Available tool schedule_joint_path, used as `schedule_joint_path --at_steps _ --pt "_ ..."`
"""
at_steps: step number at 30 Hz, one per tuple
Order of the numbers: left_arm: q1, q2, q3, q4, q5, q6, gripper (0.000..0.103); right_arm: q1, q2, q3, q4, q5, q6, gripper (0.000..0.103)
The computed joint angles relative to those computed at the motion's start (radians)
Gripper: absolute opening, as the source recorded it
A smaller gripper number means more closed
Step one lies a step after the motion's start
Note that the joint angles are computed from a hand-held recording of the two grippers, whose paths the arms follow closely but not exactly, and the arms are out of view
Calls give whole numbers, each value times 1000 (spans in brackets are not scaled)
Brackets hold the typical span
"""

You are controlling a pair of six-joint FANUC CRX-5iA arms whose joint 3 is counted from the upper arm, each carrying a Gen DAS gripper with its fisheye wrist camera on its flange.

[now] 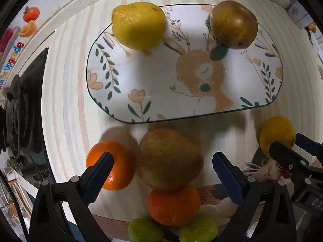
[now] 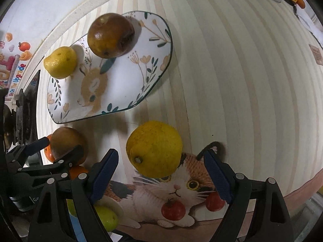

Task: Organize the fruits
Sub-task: 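Grasp the yellow citrus with the right tool while the left tool grasps a brown pear, then place the yellow citrus and brown pear onto the plate with both tools, release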

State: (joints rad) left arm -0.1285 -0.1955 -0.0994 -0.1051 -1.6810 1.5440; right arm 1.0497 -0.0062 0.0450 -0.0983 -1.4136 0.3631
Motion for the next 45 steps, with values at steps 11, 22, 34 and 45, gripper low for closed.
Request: schedule_joint_path --at_steps 11,22,34,45 --pt "-32 15 -19 5 26 2 64 -14 -6 -21 -19 53 18 66" --pt "-19 7 -10 73 33 10 62 10 2 6 9 62 16 60" --pt "185 13 130 223 -8 -111 62 -9 26 119 62 99 55 60" --pt "250 163 180 161 15 -82 62 -52 229 249 -47 197 145 60"
